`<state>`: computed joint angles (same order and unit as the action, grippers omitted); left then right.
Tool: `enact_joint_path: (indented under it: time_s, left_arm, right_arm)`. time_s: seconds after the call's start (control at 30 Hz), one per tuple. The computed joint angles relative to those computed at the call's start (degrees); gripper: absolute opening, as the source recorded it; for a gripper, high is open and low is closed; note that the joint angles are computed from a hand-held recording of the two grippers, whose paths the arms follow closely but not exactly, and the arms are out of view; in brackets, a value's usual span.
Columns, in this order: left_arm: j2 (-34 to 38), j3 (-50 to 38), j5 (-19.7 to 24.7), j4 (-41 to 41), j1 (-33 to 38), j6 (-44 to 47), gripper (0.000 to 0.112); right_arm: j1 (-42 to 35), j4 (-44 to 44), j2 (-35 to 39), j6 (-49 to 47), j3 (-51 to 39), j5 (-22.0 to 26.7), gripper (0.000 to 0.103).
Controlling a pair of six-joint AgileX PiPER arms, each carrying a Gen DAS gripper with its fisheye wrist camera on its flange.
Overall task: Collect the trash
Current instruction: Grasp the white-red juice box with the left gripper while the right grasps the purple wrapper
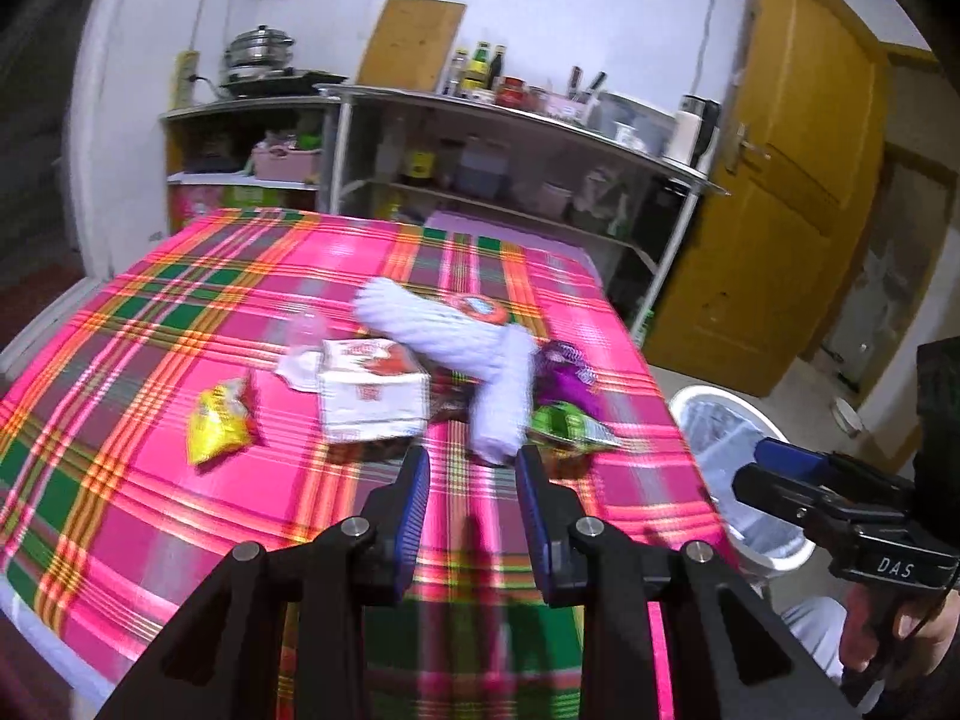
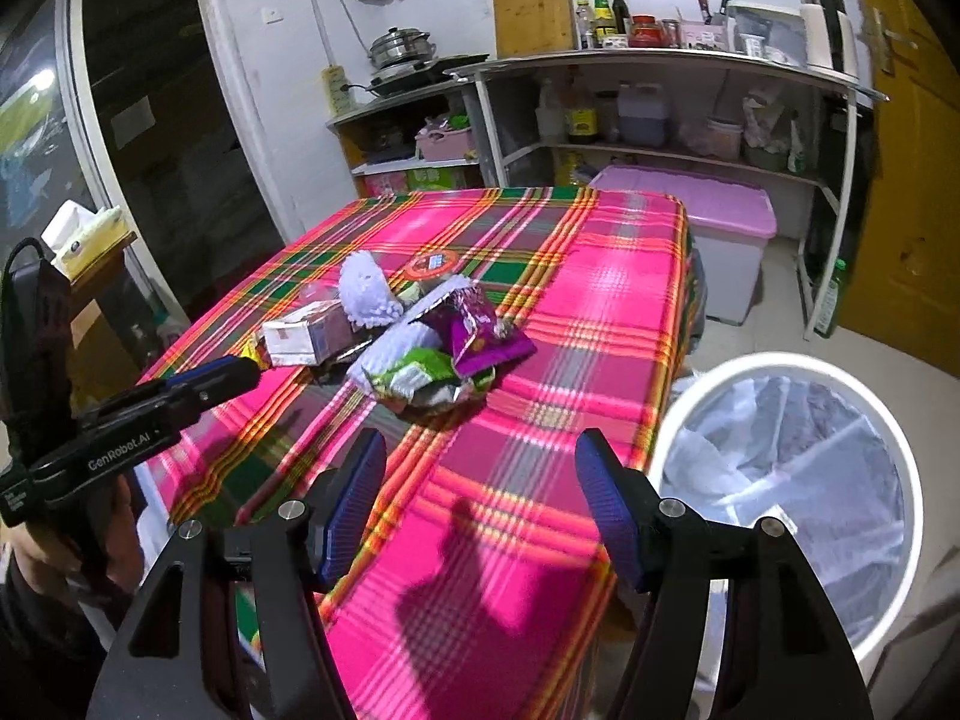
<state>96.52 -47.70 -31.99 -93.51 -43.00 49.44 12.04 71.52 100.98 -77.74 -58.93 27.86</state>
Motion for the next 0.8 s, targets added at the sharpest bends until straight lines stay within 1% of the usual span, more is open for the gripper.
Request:
enact_joint_path:
  time_s: [0.07, 0.1, 0.13, 0.2, 0.23, 0.43, 0.57, 0.8]
  left_arm:
    - [-0.3, 0.4, 0.0, -0.3, 1.0, 0.4, 0.029]
    - [-0.5, 0.6, 0.2, -0.2, 1.6, 0.4, 0.032]
    - [-0.5, 0.6, 0.5, 0.0, 2.4, 0.4, 0.035]
    - [-0.5, 0.9, 0.7, 0.9, 3.5, -0.4, 0.049]
    - [-0.4, 1.0, 0.7, 1.4, 4.1, -0.8, 0.051]
    - [1.5, -0.8, 1.5, 0.5, 6.8, 1.4, 0.054]
    - [2.6, -1.6, 1.9, 1.9, 7.8, 0.8, 0.061]
    - [5.3, -4.2, 3.8, 0.2, 10.1, 2.9, 0.061]
  right_arm:
    - [0.8, -1.9, 1.3, 1.8, -2.2, -0.3, 0.066]
    - [1.0, -2.9, 2.1, 2.6, -3.5, -0.2, 0.066]
    - [1.4, -3.6, 2.6, 3.2, -4.3, -0.4, 0.066]
    - [2.2, -5.5, 4.3, 4.7, -6.9, -0.6, 0.066]
    - [2.4, -6.2, 5.0, 5.3, -7.9, -0.5, 0.066]
    - [3.6, -13.6, 11.1, 12.3, -16.1, 0.4, 0.066]
    - [4.3, -18.3, 14.8, 16.3, -21.5, 2.0, 0.066]
    - [5.9, -24.7, 19.8, 21.1, -28.8, 4.0, 0.066]
